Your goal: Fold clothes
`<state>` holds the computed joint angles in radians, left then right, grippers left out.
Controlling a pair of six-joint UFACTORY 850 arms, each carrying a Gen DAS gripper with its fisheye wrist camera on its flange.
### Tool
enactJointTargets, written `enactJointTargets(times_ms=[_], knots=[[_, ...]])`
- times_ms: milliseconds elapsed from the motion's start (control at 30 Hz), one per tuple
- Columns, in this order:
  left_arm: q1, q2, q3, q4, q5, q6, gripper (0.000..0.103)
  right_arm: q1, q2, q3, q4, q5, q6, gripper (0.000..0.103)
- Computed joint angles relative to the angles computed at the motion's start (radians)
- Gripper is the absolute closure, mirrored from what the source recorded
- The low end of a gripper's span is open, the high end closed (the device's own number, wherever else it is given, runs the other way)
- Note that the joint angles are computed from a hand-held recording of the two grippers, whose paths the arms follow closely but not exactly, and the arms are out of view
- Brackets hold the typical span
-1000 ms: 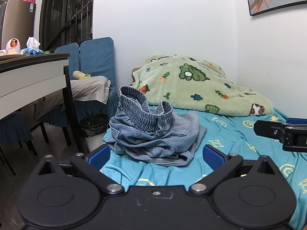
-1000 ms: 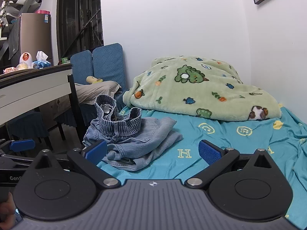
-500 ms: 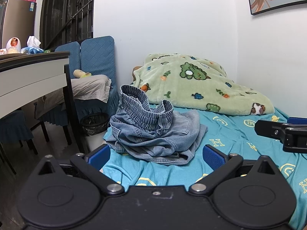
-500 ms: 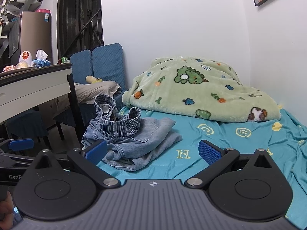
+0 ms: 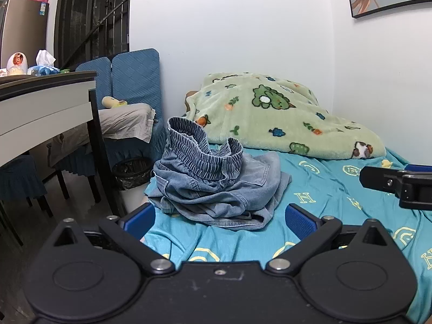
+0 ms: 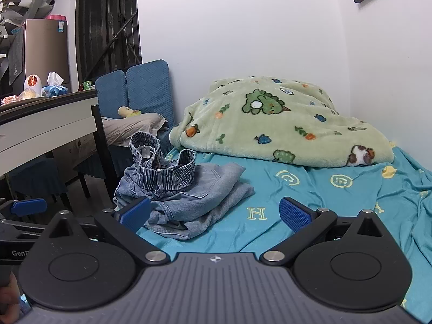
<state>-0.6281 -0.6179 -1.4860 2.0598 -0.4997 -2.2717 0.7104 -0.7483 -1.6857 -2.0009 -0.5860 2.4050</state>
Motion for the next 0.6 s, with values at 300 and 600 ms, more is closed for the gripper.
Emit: enactJointTargets(times_ms=[300,600], knots=[[0.025,-0.036,-0.111,-0.231,0.018,0.182,0.0,0.0,-0.006,-0.01,0.039,0.007,-0.037,0.0],[0.092,-0.221,-0.458,-0.609,0.024,0.612,0.001,-0.007,-0.057,-0.087,0.168,0.017,-0.157,0.0]])
